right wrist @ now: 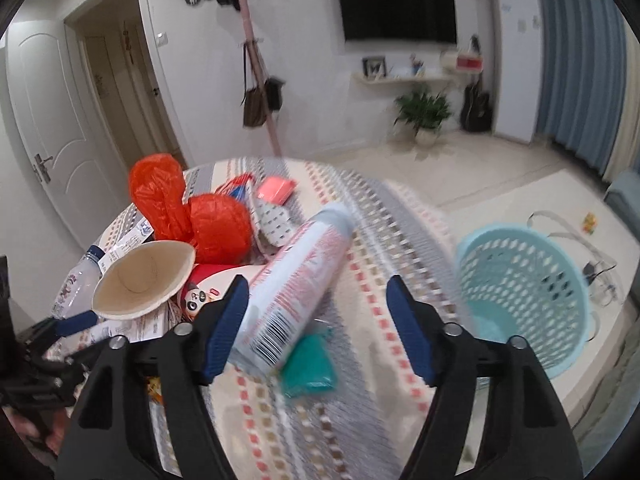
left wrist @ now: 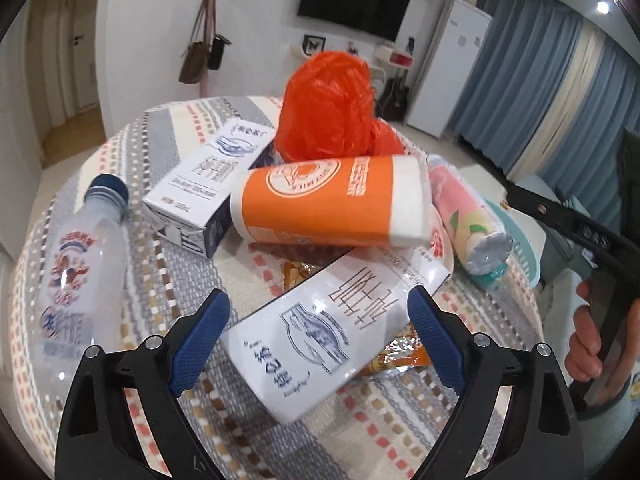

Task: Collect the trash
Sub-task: 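Grasp the white milk carton with the left tool while the right grasps the white spray can, then carry the carton and spray can with both tools over the blue basket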

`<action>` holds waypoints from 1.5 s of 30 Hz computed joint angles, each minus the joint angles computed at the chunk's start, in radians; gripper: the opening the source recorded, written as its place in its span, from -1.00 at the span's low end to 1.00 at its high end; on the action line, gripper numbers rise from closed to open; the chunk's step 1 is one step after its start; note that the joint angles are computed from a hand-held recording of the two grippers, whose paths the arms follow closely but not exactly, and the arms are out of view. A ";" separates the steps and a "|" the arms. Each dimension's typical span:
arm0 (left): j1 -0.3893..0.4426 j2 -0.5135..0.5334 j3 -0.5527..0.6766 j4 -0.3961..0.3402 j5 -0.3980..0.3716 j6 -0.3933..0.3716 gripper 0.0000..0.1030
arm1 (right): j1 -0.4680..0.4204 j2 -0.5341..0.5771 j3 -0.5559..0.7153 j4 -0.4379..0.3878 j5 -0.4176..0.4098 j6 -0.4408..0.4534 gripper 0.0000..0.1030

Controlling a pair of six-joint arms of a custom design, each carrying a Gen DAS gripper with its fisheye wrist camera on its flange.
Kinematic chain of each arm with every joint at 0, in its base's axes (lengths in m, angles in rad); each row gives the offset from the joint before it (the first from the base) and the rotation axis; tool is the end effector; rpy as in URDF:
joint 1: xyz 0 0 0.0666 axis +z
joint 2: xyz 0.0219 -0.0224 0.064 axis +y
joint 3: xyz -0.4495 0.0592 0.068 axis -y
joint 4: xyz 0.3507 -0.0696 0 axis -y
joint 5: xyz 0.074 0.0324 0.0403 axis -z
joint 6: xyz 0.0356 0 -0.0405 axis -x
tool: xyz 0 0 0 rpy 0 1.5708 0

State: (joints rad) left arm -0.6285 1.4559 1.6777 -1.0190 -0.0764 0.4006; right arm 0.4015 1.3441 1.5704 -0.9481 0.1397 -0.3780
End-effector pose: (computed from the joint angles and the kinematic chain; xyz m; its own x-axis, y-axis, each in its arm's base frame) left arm 0.3705 -0.2665 0.5836 -0.7447 0.0606 -0.6647 0.2744 0.9356 -0.2222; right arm 0.3802 0.1556 0.5902 -0.6726 0.1115 -0.7316 -0.0458 0.9804 0.1915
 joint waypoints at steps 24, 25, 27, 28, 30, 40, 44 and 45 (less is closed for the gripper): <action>-0.134 0.112 0.103 -0.151 -0.105 0.050 0.19 | -0.061 0.135 0.077 -0.090 -0.259 -0.133 0.01; -0.137 0.111 0.101 -0.145 -0.108 0.054 0.18 | -0.065 0.129 0.071 -0.084 -0.264 -0.134 -0.02; -0.152 0.081 0.067 -0.109 -0.110 0.076 0.12 | -0.073 0.117 0.062 -0.072 -0.273 -0.140 -0.05; -0.154 0.071 0.056 -0.091 -0.105 0.080 0.11 | -0.077 0.113 0.060 -0.068 -0.279 -0.144 -0.06; -0.154 0.038 0.027 -0.048 -0.081 0.090 0.08 | -0.088 0.098 0.051 -0.054 -0.290 -0.160 -0.07; -0.181 0.008 0.011 0.033 -0.081 0.112 0.07 | -0.138 0.066 0.046 -0.043 -0.351 -0.137 -0.10; -0.210 0.004 0.030 0.056 -0.114 0.101 0.07 | -0.156 0.034 0.038 -0.013 -0.349 -0.127 -0.11; -0.221 0.009 0.043 0.056 -0.123 0.103 0.07 | -0.160 0.028 0.038 -0.007 -0.347 -0.125 -0.11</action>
